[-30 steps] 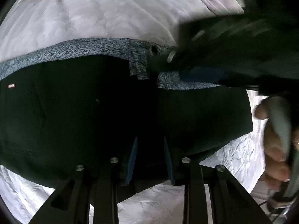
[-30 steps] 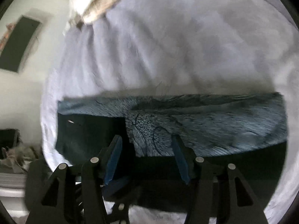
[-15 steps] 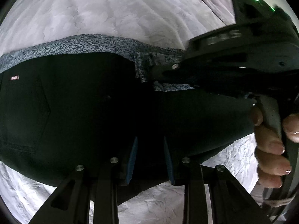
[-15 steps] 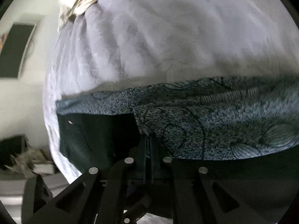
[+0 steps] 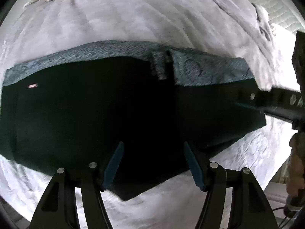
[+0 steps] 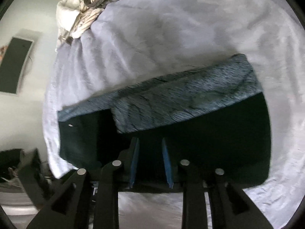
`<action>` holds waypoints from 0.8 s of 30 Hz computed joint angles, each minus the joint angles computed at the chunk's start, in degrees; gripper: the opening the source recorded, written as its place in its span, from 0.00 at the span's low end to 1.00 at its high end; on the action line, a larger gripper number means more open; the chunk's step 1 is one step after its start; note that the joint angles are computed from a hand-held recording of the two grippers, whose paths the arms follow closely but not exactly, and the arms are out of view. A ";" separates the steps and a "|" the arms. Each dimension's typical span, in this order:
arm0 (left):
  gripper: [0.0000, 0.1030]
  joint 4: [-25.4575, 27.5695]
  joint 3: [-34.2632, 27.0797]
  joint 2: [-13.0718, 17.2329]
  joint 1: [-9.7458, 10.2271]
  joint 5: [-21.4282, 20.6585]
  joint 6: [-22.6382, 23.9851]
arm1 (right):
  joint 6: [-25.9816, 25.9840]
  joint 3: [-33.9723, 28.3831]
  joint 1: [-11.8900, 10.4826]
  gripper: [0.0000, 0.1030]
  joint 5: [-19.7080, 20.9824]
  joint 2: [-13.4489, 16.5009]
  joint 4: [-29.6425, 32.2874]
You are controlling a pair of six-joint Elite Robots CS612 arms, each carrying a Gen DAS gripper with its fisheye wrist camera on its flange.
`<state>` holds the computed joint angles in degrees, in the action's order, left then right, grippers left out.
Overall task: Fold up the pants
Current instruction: 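Lower the folded trousers onto the bed and open both grippers, then hover both open grippers over the folded black trousers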
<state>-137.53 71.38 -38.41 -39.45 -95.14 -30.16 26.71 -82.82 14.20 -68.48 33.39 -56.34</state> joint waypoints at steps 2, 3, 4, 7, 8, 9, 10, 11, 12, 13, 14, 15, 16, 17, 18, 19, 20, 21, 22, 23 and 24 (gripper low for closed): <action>0.65 1.46 1.03 -0.87 -0.05 1.27 0.42 | -0.93 0.38 0.62 0.27 -1.38 -0.09 3.60; 0.65 1.97 1.37 -1.16 -0.01 1.55 0.41 | -1.12 0.48 1.15 0.27 -1.83 0.13 5.20; 0.65 2.75 1.99 -1.66 0.07 1.90 0.35 | -1.48 0.24 1.34 0.27 -1.94 0.28 5.66; 0.65 3.43 3.94 -3.07 0.27 2.70 -0.13 | -4.40 0.10 2.69 0.27 -4.54 -0.35 5.82; 0.65 3.75 4.76 -3.65 0.42 2.85 -0.37 | -4.84 0.23 2.87 0.27 -4.49 -0.64 6.15; 0.65 4.10 5.15 -3.97 0.48 2.99 -0.47 | -5.10 0.39 3.06 0.28 -4.56 -0.94 6.54; 0.65 4.48 5.70 -4.38 0.55 3.23 -0.60 | -5.59 0.66 3.35 0.32 -5.08 -1.34 7.11; 0.65 4.71 6.29 -4.81 0.62 3.43 -0.77 | -6.13 0.84 3.62 0.35 -5.70 -1.63 7.55; 0.65 4.80 6.95 -5.26 0.69 3.57 -0.96 | -6.68 1.06 3.92 0.38 -6.48 -1.98 7.91; 0.65 4.76 7.63 -5.73 0.79 3.59 -1.09 | -7.19 1.20 4.28 0.40 -7.75 -2.38 8.31; 0.65 4.61 8.40 -6.28 0.89 3.58 -1.23 | -7.52 1.28 4.63 0.40 -8.92 -2.69 8.64; 0.65 4.60 8.79 -6.61 0.92 3.67 -1.31 | -7.82 1.43 4.94 0.40 -9.82 -3.06 9.01; 0.65 4.49 9.36 -7.03 0.90 3.81 -1.39 | -7.99 1.32 5.14 0.40 -10.26 -3.25 9.38; 0.65 4.28 9.97 -7.46 0.92 3.86 -1.39 | -7.95 1.15 5.27 0.41 -10.45 -3.34 9.68; 0.65 4.14 10.51 -7.84 0.93 3.91 -1.32 | -7.93 1.14 5.35 0.43 -10.67 -3.55 10.06; 0.65 4.10 11.09 -8.29 0.94 4.08 -1.19 | -7.71 0.92 5.56 0.45 -11.05 -3.67 10.57; 0.65 4.03 11.70 -8.75 0.95 4.29 -0.98 | -7.43 0.55 5.76 0.46 -11.33 -3.63 10.92; 0.65 4.09 11.92 -8.99 0.96 4.41 -0.82 | -7.33 0.41 5.86 0.46 -11.54 -3.74 11.22; 0.65 3.96 12.48 -9.43 1.02 4.55 -0.59 | -7.20 0.22 5.91 0.46 -11.76 -3.82 11.47; 0.65 3.88 13.06 -9.91 1.05 4.71 -0.38 | -7.00 0.06 5.95 0.46 -11.95 -3.92 11.75; 0.65 3.86 13.39 -10.19 1.12 4.75 -0.24 | -6.74 -0.03 6.08 0.46 -12.10 -4.01 11.93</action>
